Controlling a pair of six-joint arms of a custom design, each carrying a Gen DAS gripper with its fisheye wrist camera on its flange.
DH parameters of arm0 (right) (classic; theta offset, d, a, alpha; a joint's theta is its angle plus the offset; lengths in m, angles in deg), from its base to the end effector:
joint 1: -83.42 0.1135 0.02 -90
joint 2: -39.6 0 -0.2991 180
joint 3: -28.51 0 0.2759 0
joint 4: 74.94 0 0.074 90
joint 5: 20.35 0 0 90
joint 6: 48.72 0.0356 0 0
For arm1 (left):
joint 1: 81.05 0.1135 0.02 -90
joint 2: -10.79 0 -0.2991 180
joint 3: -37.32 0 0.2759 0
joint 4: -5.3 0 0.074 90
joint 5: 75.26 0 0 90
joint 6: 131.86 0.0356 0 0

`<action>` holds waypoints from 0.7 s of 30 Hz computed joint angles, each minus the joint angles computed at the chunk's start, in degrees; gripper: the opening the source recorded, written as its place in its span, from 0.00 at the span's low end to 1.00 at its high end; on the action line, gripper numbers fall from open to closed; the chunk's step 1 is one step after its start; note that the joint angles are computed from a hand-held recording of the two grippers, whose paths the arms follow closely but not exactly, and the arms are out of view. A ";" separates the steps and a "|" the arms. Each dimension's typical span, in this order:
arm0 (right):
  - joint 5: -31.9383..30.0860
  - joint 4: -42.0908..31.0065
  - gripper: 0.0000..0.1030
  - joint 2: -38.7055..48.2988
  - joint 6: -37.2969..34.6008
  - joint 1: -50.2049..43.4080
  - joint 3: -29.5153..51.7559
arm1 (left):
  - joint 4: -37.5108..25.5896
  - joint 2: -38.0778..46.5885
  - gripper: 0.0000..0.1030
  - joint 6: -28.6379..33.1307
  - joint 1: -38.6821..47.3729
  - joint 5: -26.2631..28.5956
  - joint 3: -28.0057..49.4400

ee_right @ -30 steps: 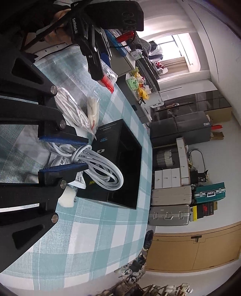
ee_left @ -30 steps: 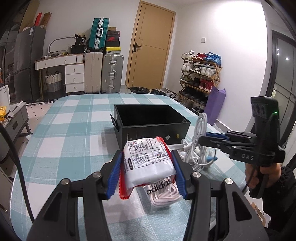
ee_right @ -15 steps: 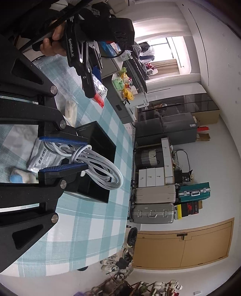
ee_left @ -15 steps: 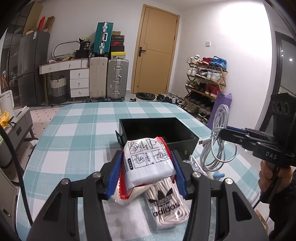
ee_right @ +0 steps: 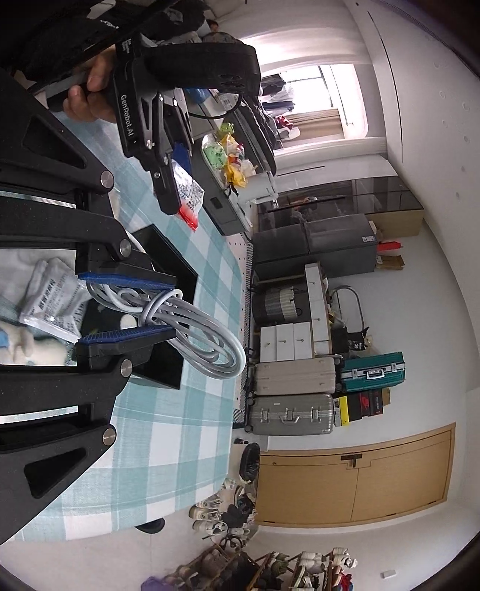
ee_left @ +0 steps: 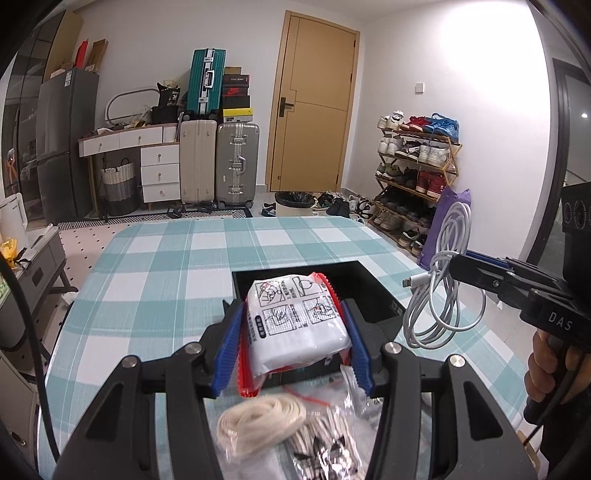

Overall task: Organize soft objects
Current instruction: 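Lift the cable and packet and carry both toward the black box, then lower the cable and packet into the black box and open both tools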

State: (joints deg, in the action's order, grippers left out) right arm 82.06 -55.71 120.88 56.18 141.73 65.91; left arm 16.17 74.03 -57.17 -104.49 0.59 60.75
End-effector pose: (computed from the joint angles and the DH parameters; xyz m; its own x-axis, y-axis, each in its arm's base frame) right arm 0.1496 0.2277 0.1725 -0.3990 -0.1683 -0.9014 -0.6476 0.7477 0.1471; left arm 0.1798 -0.0685 0.1514 -0.4782 -0.0717 -0.8753 0.0655 0.9910 -0.1170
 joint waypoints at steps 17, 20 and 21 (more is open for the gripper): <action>-3.39 -1.30 0.19 6.17 -0.96 -5.15 6.83 | 5.43 14.38 0.50 1.47 4.16 4.06 7.46; -3.32 -1.32 0.19 7.87 -0.92 -5.23 7.90 | 6.51 17.00 0.50 1.42 5.04 5.16 8.59; -3.10 -1.43 0.19 8.34 -0.84 -5.05 8.29 | 7.10 17.96 0.50 1.38 5.23 5.44 8.86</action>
